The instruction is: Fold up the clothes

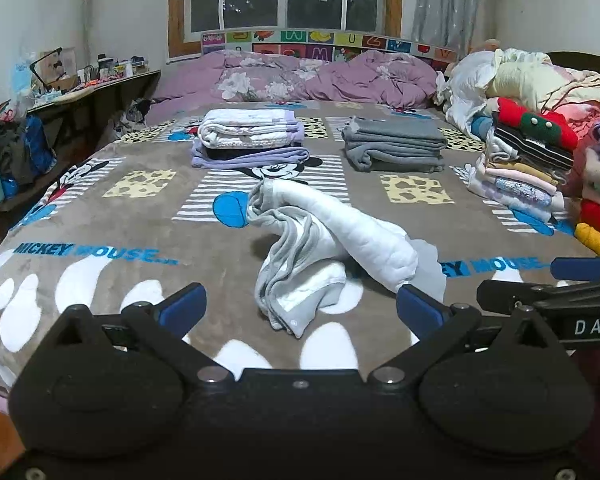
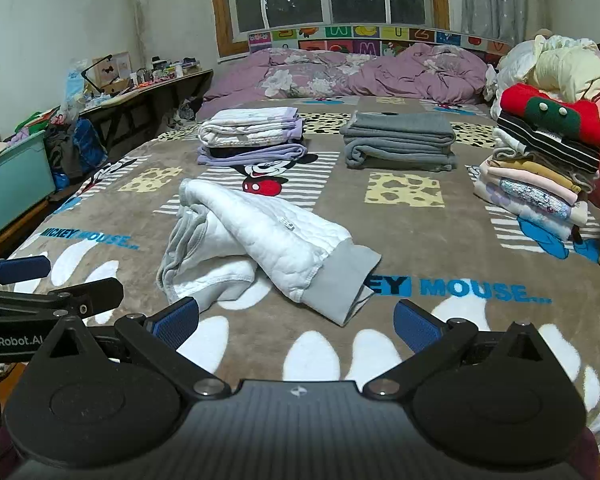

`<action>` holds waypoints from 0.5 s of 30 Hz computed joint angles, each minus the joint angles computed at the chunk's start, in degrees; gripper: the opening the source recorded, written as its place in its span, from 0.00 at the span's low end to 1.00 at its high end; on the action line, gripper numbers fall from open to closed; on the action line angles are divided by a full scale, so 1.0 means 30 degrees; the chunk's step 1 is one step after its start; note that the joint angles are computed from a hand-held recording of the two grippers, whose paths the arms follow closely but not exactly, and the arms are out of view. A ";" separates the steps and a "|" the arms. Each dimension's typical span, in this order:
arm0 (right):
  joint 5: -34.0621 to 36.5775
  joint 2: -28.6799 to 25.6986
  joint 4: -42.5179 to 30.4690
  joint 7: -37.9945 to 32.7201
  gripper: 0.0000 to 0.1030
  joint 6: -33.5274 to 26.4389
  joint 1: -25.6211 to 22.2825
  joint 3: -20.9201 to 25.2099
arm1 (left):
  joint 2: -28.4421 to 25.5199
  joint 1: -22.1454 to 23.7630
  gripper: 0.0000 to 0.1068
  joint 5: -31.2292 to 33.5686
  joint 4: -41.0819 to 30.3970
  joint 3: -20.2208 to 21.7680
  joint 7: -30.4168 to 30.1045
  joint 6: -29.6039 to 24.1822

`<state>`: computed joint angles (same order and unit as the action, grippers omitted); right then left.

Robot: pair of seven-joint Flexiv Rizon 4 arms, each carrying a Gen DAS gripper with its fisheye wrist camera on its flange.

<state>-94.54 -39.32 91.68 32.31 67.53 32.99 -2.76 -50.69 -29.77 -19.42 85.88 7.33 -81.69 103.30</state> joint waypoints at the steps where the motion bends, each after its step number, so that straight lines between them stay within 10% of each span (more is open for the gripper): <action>1: -0.0033 -0.0020 -0.0021 0.0051 1.00 0.0025 -0.0005 -0.0002 | 0.0092 0.0319 0.96 0.0170 0.0118 -0.0434 -0.0014 0.0247; 15: -0.0313 -0.0089 -0.0138 0.0361 1.00 0.0258 -0.0089 0.0028 | -0.0060 -0.0148 0.96 -0.0184 -0.0017 0.0136 -0.0063 0.0121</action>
